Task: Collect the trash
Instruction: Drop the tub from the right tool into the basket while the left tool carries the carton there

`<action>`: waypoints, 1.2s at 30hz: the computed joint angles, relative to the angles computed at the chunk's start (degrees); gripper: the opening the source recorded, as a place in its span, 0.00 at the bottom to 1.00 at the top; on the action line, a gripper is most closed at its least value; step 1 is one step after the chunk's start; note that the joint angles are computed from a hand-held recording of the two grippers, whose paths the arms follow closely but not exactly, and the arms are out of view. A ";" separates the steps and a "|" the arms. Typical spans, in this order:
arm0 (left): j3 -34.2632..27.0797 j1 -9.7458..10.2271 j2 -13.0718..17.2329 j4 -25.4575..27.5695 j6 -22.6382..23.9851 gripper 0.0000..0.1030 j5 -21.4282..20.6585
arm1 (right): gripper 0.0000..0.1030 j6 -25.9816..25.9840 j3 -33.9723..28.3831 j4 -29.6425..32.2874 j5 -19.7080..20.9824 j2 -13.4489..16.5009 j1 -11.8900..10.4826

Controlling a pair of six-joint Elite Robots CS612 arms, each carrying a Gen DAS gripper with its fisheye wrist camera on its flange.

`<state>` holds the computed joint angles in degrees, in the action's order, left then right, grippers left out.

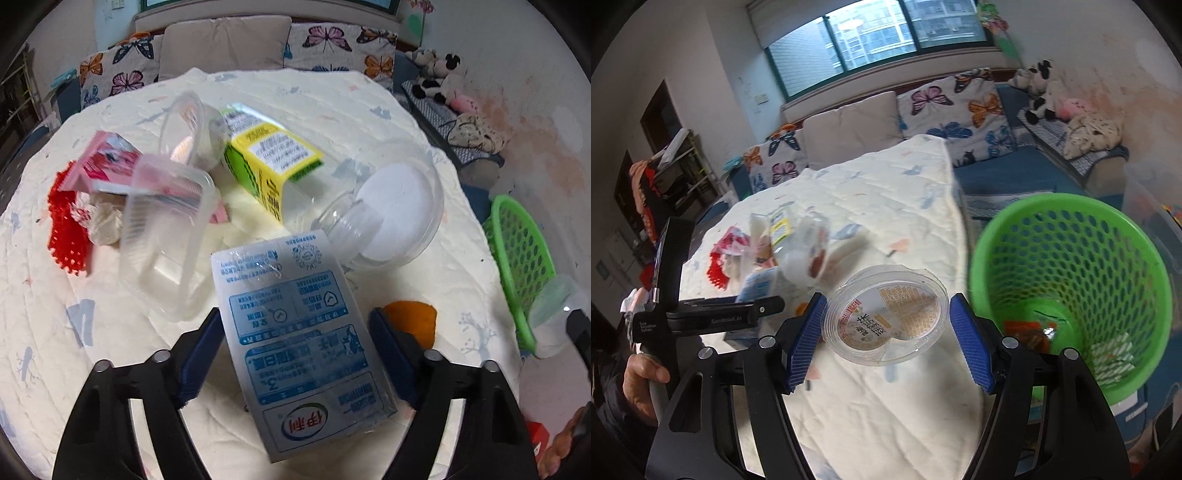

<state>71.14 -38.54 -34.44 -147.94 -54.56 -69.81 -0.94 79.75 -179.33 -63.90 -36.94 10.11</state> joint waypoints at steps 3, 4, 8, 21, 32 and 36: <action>-0.02 -0.08 0.03 -0.05 0.45 0.72 0.57 | 0.67 0.82 0.33 -0.39 -0.93 -0.06 -0.48; 0.16 -0.06 -0.06 -0.44 0.67 0.72 0.38 | 0.67 1.04 0.39 -0.47 -1.23 -0.05 -0.60; 1.45 -0.03 -0.65 -3.15 1.57 0.70 -0.46 | 0.67 1.96 0.41 -0.58 -2.92 0.13 -1.05; 6.09 -1.28 -3.75 -13.69 5.61 0.70 -2.53 | 0.67 4.01 -1.37 1.87 -7.90 1.51 -2.86; -1.75 -1.82 -1.03 -18.29 15.26 0.70 -6.68 | 0.68 4.42 -2.93 4.48 -9.65 2.48 -3.92; -6.58 -1.93 1.26 -17.63 18.38 0.70 -8.49 | 0.71 4.80 -3.12 5.00 -9.79 2.67 -4.21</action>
